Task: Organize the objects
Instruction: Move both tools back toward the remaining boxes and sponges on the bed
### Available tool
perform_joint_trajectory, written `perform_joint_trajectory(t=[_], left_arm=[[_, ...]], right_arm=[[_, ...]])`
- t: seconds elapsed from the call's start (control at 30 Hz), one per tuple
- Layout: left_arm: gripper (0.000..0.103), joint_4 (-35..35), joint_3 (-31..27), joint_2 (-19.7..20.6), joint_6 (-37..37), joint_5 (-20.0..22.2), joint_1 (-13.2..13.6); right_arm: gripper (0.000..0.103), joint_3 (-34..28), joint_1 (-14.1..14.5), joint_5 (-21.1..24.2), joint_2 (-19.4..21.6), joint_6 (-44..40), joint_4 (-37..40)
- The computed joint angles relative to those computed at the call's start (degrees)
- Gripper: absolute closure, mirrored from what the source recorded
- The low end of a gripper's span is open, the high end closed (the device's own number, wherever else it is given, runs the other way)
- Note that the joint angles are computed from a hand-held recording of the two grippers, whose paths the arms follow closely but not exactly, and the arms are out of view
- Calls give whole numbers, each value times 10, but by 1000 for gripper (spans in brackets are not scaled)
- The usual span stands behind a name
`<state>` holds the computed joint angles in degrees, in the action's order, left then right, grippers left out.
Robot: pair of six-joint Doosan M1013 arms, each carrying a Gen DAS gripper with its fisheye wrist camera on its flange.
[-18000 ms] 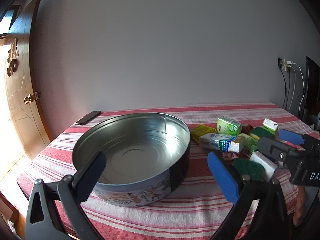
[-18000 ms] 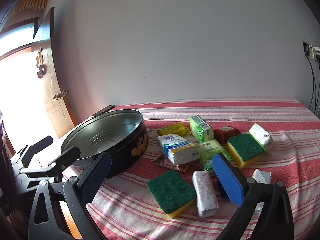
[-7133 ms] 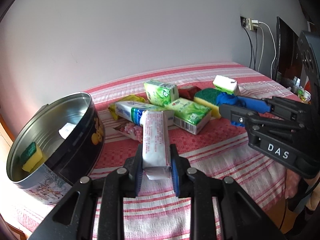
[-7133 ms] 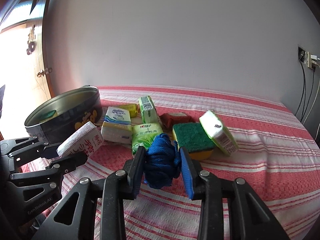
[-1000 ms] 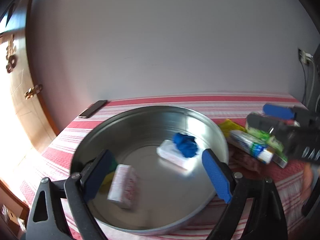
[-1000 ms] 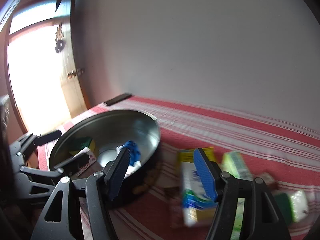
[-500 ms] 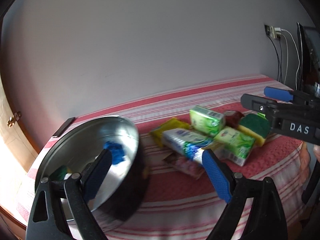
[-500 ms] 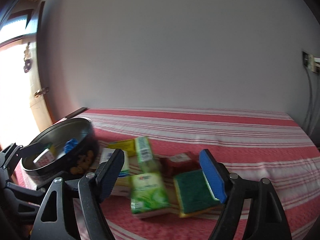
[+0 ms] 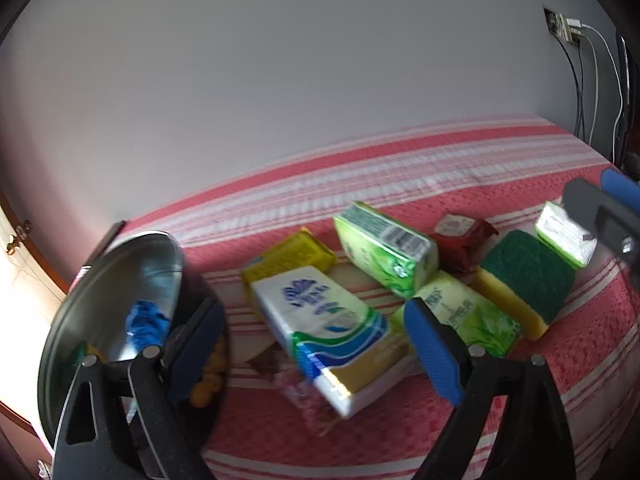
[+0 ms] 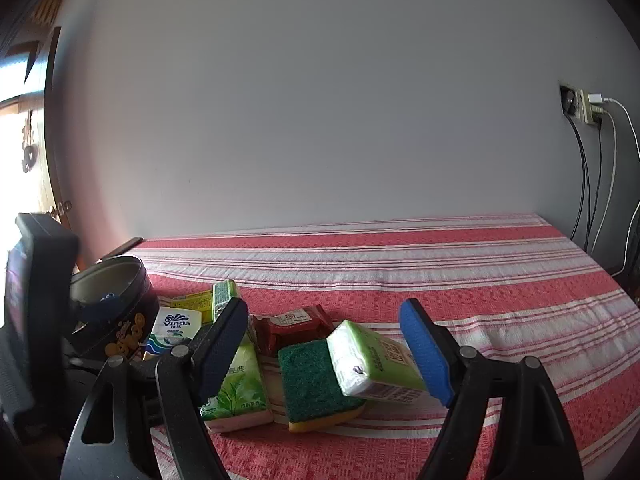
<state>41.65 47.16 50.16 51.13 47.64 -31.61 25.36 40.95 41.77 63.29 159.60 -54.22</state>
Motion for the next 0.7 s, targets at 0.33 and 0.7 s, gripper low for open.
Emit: perform_joint_trajectory(t=[0.33,0.7], left_arm=[[11,-61,-10,9,14,-20,11],[64,-141,12,-2,59,-79,22]], right_arm=[[20,-43,-4,20,20,-31,50],[20,-120,-16,93,55,-62,148]])
